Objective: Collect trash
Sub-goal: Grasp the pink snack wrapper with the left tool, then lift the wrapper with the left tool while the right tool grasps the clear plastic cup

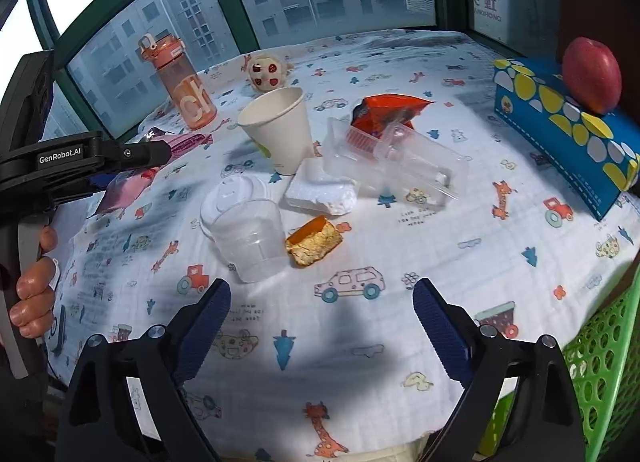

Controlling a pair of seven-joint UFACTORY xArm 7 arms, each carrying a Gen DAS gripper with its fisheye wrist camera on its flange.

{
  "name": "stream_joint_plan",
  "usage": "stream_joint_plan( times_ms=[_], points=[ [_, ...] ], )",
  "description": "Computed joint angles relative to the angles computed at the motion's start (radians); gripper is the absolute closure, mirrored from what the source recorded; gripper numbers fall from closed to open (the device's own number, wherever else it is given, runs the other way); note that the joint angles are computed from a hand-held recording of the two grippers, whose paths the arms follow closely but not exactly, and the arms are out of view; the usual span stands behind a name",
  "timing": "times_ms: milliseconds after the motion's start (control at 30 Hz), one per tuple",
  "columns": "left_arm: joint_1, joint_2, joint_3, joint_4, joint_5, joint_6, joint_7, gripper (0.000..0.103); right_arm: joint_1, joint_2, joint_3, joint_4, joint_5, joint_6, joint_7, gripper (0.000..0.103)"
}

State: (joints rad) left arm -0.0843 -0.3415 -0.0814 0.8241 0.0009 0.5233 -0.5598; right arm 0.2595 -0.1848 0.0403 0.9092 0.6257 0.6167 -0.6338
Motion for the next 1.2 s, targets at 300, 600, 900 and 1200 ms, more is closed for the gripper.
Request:
stream_joint_plan(
  times_ms=[300, 600, 900, 1200],
  points=[
    [0.03, -0.077, 0.009, -0.075, 0.01, 0.0, -0.007, 0.048, 0.035, 0.099, 0.048, 0.081, 0.037, 0.018, -0.054, 0.021],
    [0.06, -0.116, 0.016, -0.108, 0.023, 0.01, -0.017, 0.048, 0.042, 0.21, 0.106, 0.158, -0.07, -0.006, -0.032, 0.028],
    [0.065, -0.126, 0.014, -0.117, 0.02, 0.012, -0.02, 0.048, 0.046, 0.226, 0.131, 0.145, -0.186, -0.072, 0.017, 0.044],
    [0.024, -0.118, -0.014, -0.085, 0.016, 0.004, -0.018, 0.048, 0.036, 0.036, 0.065, 0.039, -0.02, -0.026, -0.06, 0.044]
  ],
)
